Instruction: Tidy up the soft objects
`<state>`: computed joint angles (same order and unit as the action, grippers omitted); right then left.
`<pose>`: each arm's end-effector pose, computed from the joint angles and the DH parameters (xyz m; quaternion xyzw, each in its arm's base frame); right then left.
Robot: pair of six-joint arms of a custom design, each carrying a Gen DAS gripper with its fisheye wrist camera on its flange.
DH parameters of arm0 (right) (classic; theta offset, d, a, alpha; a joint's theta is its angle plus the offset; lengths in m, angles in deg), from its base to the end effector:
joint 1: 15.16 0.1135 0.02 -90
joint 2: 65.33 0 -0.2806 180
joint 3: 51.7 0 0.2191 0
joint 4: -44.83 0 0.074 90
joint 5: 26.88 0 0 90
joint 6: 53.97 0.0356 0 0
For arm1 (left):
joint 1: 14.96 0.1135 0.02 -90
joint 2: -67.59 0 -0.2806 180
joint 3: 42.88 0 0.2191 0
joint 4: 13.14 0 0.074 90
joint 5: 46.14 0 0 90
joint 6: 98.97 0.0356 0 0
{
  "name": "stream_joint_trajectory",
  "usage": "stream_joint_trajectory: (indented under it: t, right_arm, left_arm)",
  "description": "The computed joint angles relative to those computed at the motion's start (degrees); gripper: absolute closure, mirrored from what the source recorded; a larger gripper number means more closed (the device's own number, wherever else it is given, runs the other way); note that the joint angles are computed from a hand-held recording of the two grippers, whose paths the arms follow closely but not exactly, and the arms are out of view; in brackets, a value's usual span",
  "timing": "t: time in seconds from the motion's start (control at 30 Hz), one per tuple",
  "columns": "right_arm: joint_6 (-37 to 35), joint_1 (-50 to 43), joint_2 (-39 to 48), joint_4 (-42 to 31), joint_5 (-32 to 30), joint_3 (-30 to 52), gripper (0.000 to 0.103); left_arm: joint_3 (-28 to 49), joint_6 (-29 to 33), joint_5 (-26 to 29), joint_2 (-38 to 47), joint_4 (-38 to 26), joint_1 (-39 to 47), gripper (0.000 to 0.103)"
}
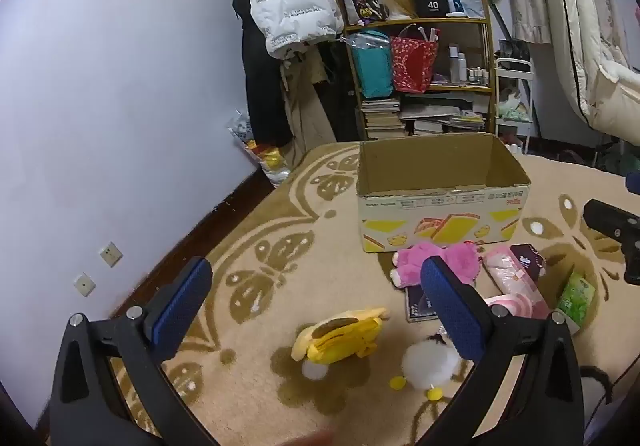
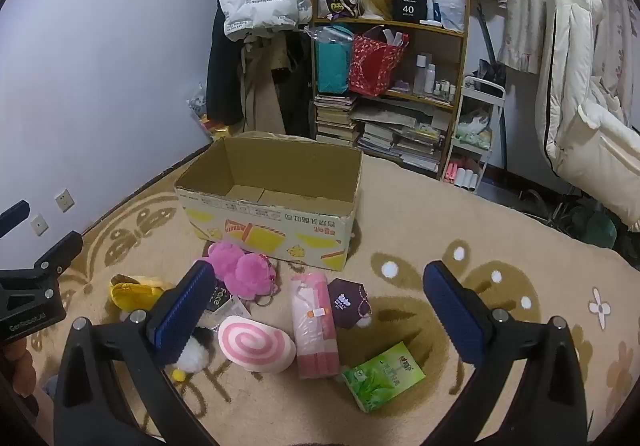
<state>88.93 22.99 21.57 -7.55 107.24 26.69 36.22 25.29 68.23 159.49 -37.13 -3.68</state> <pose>0.2276 0.1473 0.2743 0.2088 0.8775 -0.0885 0.4226 0.3247 0.0498 0.2817 0.2667 0.8376 -0.0046 0.4767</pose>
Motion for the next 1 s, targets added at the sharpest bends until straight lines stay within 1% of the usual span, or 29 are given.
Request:
stream_joint_trajectory:
  t: [0.07,0.13,0.17,0.2,0.23,0.3,0.33,0.4,0.47,0.53,0.6,1.0]
  right_arm:
    - [0.1,0.1,0.1,-0.3,0.1,0.2,0.0]
    - [0.3,0.2,0.3,-1.0,0.0,0.6,0.0]
    - [0.2,0.3,0.3,-1.1,-0.1,0.5,0.0]
    - [0.0,0.3,0.1,-1.1,-0.1,0.4,0.0]
    - [-0.3,0.3,-0.2,-1.1,-0.1,0.2,0.0]
    - [-0.9,0.0,0.0,0.0,-0.2,-0.3,0.0]
    - [-0.6,0.4,1.2,-1.6,0.4,1.2,0.0]
    - [-0.6,0.4,1.7,-2.4,0.5,1.9,0.0]
    - [-0.1,0.9,2.2,-3.0,1.0,2.3,0.0]
    - [0.1,0.9,2.4,-4.0,0.9,3.3,0.0]
    - [-0.4,0.7,2.0,-2.7,0.7,2.0,0.0]
    - [-0.6,0.5,2.2,-2.7,0.4,2.0,0.0]
  left_arm:
    - [0.4,-0.9,0.2,0.2,-0.9,-0.1,0.0]
    - [-0.4,-0.5,-1.3,-0.1,0.2,-0.6,0.0]
    - [-1.1,-0.2,-1.6,-0.4,0.9,-0.7,0.0]
    - [-3.3,0.1,-2.5,-1.8,2.2,-1.3,0.0]
    - [-4.1,0.3,-2.6,-2.5,2.1,-1.5,0.0]
    - [-1.1,0.1,-1.3,0.3,-0.9,-0.8,0.0]
    - [-0.4,0.2,-1.2,0.3,-1.8,-0.6,0.0]
    - [-0.4,-0.2,-1.2,1.1,-0.8,-0.8,0.0]
    - [1.6,0.3,-1.0,1.7,-2.7,-0.6,0.0]
    - [1.6,0.4,-0.9,1.7,-2.8,-0.6,0.0]
    - [1.5,0.5,-0.9,1.6,-2.8,-0.6,0.0]
    - [1.6,0.5,-0.9,1.4,-3.1,-0.6,0.0]
